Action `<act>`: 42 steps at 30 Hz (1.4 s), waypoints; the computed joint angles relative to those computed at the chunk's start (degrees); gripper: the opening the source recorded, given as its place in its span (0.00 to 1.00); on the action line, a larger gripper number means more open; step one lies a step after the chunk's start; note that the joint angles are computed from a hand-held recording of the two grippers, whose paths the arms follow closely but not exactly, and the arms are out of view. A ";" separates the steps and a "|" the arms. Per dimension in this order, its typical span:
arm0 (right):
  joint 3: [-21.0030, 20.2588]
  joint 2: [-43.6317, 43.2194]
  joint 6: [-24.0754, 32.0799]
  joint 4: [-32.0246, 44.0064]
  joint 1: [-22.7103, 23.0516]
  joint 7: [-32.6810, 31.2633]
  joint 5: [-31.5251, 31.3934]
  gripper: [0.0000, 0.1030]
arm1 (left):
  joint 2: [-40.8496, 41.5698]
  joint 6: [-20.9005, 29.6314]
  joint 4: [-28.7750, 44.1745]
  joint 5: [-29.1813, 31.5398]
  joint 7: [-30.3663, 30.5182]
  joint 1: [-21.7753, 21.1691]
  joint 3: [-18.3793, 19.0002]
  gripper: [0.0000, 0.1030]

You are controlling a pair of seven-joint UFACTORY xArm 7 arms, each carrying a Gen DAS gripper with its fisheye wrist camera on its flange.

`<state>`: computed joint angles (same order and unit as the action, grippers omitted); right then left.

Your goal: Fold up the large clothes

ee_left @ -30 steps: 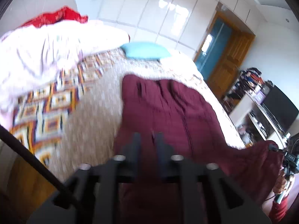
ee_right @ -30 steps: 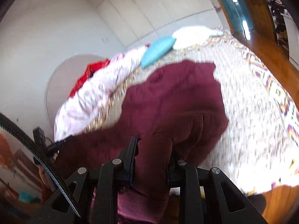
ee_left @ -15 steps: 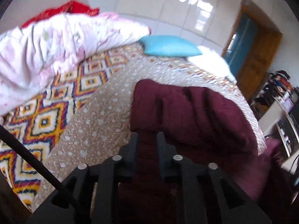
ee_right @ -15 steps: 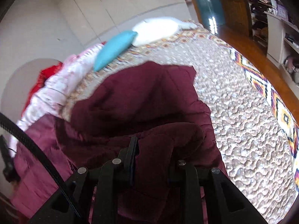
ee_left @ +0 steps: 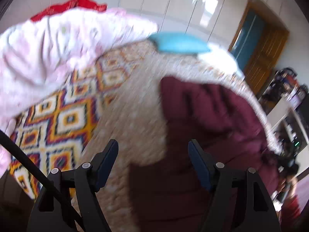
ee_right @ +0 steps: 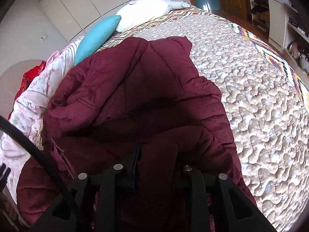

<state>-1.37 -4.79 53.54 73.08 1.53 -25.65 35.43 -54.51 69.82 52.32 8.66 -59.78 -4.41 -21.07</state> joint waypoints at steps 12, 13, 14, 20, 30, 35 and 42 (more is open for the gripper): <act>-2.26 -2.43 6.25 2.50 -0.98 -2.32 5.45 0.33 | -3.64 -16.77 -12.60 -11.90 6.00 -10.09 5.69 0.70; -3.48 -3.37 8.73 3.17 -1.45 -4.12 8.21 0.37 | -2.66 -16.86 -11.66 -11.68 6.63 -10.08 5.32 0.67; -4.65 -4.08 11.51 4.06 -1.94 -5.70 10.25 0.40 | -1.91 -16.90 -10.97 -11.62 6.99 -10.08 5.00 0.62; -7.47 -5.90 20.91 7.06 -4.04 -9.75 12.46 0.48 | -0.34 -16.96 -11.19 -12.27 4.14 -8.95 3.88 0.61; -4.69 5.62 18.53 9.04 -9.63 6.61 22.25 0.71 | -11.75 -14.07 -12.12 -11.53 -4.39 -7.11 2.44 0.70; -4.22 3.91 18.23 10.31 -11.76 -0.01 19.28 0.77 | -15.09 -7.90 -12.94 -11.74 -4.60 -6.54 3.35 0.71; -3.52 -1.11 15.14 8.06 -8.94 -15.00 6.20 0.85 | -13.07 -16.36 -17.32 -16.07 -1.88 -9.89 4.89 0.73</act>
